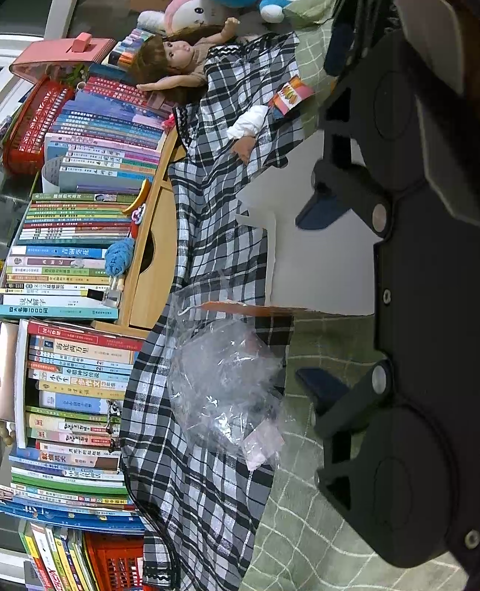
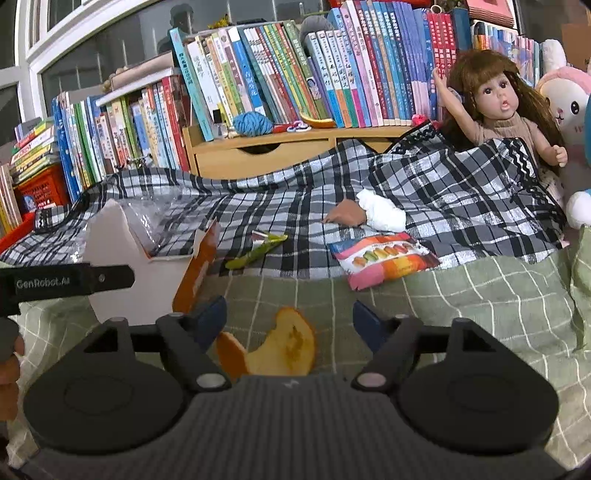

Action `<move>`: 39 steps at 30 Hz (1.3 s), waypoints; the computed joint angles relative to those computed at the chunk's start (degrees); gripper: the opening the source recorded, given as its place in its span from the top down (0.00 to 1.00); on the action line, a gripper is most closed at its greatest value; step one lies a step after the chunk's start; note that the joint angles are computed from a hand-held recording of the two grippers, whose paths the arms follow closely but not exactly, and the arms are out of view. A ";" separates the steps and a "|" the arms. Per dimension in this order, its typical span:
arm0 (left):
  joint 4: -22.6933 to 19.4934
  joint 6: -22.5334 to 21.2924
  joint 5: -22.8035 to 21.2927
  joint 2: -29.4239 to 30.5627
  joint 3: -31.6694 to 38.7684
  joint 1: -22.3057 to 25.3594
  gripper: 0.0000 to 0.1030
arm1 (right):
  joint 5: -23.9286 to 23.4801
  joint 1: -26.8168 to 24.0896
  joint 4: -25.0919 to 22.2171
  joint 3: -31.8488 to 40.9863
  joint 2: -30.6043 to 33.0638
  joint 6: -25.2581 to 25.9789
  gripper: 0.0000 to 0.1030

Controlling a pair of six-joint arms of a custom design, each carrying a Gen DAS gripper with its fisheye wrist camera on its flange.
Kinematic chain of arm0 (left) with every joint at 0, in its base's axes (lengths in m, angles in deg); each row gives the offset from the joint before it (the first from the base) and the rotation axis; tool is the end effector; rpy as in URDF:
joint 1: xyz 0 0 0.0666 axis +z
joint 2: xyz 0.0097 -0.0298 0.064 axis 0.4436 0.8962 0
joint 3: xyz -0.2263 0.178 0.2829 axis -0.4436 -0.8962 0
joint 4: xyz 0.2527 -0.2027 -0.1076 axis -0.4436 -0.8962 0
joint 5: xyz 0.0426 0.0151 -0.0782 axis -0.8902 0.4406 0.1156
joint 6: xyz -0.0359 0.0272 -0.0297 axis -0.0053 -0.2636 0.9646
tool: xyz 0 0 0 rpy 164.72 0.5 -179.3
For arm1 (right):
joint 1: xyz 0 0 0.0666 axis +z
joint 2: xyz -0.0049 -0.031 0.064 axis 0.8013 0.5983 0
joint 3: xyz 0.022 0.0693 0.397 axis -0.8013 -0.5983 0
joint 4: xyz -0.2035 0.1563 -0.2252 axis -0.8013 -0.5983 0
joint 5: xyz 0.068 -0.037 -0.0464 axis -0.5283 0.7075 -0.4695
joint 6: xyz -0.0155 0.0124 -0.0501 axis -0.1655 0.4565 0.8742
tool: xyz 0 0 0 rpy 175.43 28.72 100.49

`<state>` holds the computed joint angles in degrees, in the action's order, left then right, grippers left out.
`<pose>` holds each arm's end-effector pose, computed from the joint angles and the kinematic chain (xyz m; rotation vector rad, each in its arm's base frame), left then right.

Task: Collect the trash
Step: 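Close the left tool on the white box edge while the right tool grasps the bread crust, then lift and tilt the white box off the blanket with the left tool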

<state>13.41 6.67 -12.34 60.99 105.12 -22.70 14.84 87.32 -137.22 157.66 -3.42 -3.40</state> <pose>0.3504 -0.3803 0.5903 0.0353 2.1895 -0.3138 0.2951 0.1821 0.5913 0.0696 2.1788 0.1520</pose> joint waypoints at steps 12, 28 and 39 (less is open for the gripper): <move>1.58 2.32 5.28 0.83 -1.13 0.75 0.21 | -4.15 1.46 -2.12 -0.07 0.12 4.21 0.24; 1.10 3.82 5.07 0.57 -0.46 0.12 0.89 | -2.78 2.17 0.43 -1.87 -1.88 3.32 0.62; 5.23 6.67 12.73 0.38 -2.29 0.69 0.55 | -3.30 -0.40 2.50 -2.14 -0.87 3.15 0.62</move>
